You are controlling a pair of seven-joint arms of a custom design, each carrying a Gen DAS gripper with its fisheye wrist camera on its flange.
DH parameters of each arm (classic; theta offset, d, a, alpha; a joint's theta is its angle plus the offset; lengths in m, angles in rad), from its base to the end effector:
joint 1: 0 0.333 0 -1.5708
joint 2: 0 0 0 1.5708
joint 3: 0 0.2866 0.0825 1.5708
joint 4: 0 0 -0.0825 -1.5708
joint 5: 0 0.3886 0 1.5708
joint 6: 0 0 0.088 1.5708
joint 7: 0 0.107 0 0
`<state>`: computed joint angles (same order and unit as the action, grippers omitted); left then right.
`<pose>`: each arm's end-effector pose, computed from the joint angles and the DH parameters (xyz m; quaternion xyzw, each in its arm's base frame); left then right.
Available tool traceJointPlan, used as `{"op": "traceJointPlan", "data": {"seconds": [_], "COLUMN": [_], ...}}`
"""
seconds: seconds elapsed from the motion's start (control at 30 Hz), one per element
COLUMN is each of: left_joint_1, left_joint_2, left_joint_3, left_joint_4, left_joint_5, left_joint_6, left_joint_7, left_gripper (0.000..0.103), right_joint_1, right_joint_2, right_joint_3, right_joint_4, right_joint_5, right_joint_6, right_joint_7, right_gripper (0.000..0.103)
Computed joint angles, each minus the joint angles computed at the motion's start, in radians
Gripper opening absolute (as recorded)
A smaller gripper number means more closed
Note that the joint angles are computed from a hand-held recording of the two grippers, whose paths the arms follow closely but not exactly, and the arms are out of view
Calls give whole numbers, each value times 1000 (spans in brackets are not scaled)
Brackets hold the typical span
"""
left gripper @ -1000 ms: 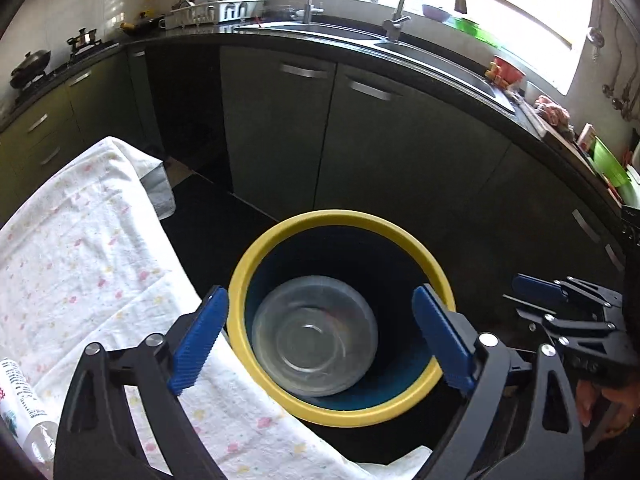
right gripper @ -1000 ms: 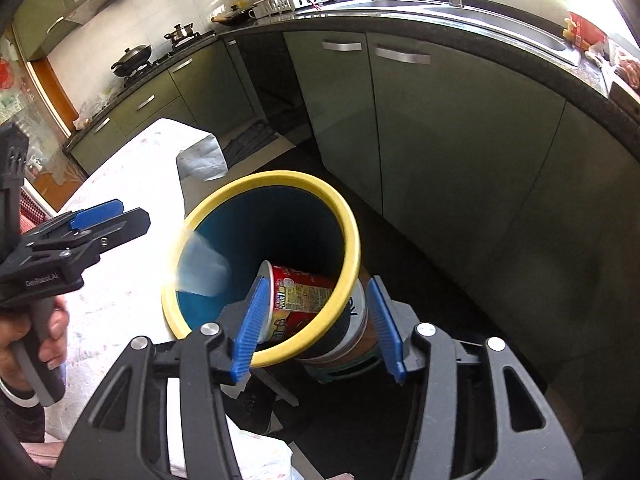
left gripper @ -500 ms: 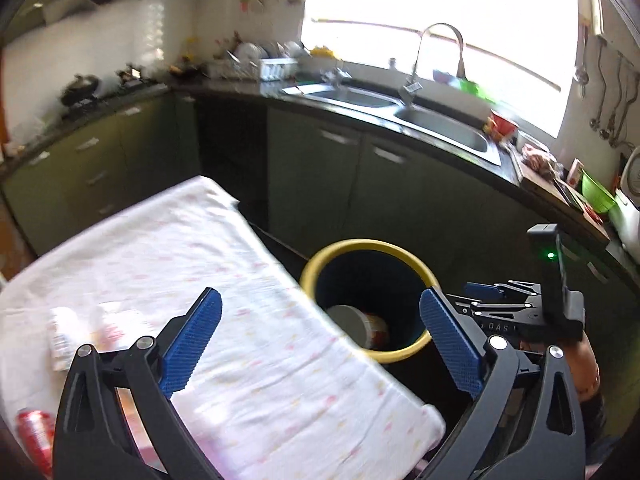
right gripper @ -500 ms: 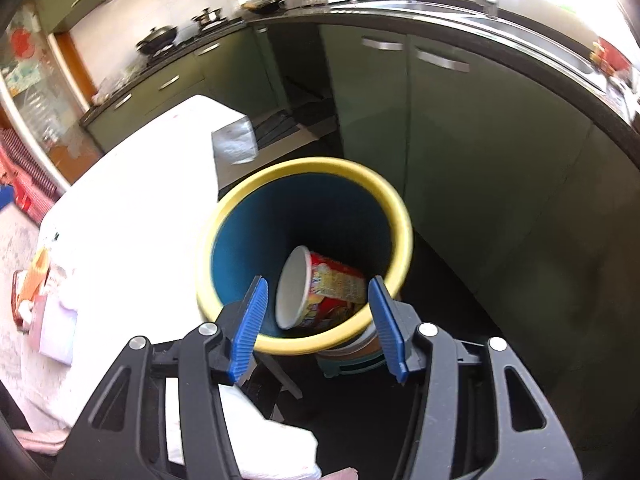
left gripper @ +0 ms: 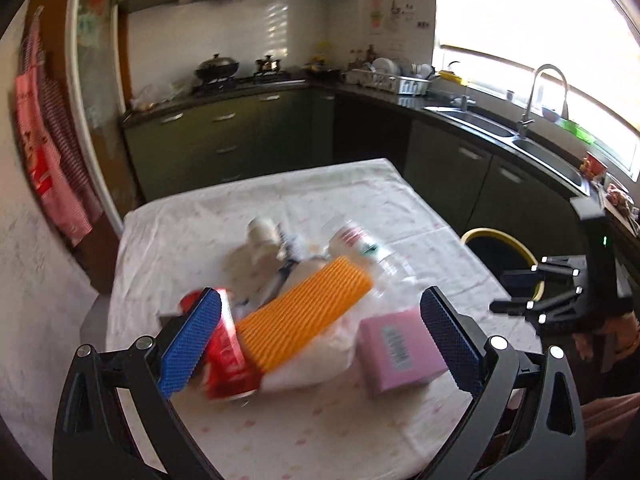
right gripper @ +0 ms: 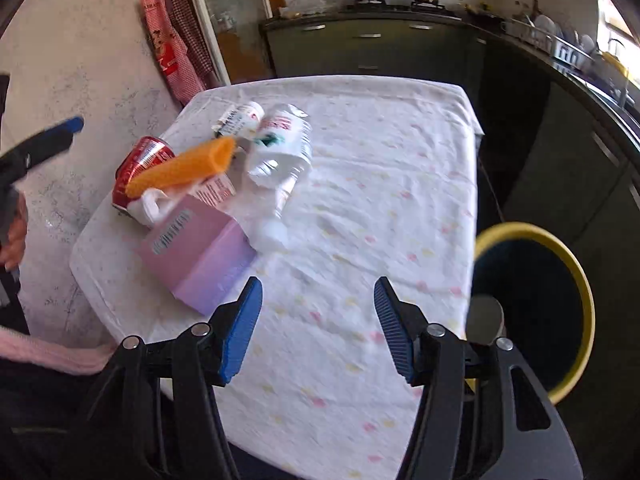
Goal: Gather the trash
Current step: 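Grasp the Nongfu Spring water bottle with the right gripper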
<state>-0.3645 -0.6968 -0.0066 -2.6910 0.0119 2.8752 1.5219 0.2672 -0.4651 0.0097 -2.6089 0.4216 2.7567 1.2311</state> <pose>0.3781 -0.1480 0.5211 -0.5249 0.7367 -0.3544 0.2371 0.4356 0.1062 0.4449 -0.7544 0.5713 -0.1255 0.2979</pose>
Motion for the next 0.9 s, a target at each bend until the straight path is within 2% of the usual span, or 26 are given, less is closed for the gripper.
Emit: {"op": "traceJointPlan", "data": {"seconds": [0.07,0.13,0.2,0.27,0.37,0.47,0.6,0.77,0.9], "left_joint_1": [20,29,30,26,31,28,23,14,7], "left_joint_2": [-33,-61,-65,-70,-95,-113,-116,-100,-84], "left_joint_3": [21,43,53,63,59,80,108,135,145], "left_joint_4": [-40,-75,-85,-96,-123,-144,-156,-154,-151], "left_joint_5": [-1,-10,-21,-28,-27,-33,-49,-76,-97], "left_joint_6": [1,3,5,12,18,16,17,20,24], "left_joint_7": [6,8,6,11,12,21,38,63,80], "left_gripper": [98,98,98,98,98,98,98,98,98], "right_joint_1": [-1,12,14,15,-9,-28,-33,-21,-13], "right_joint_2": [49,132,222,320,466,605,731,829,869], "right_joint_3": [28,19,15,5,16,23,33,35,36], "right_joint_4": [50,134,236,358,557,754,930,1045,1084], "right_joint_5": [-4,11,22,53,24,-10,-69,-137,-163], "right_joint_6": [-6,-25,-79,-164,-301,-443,-563,-631,-643], "right_joint_7": [54,67,85,74,117,169,214,260,277], "right_gripper": [55,55,56,59,62,70,74,74,72]}}
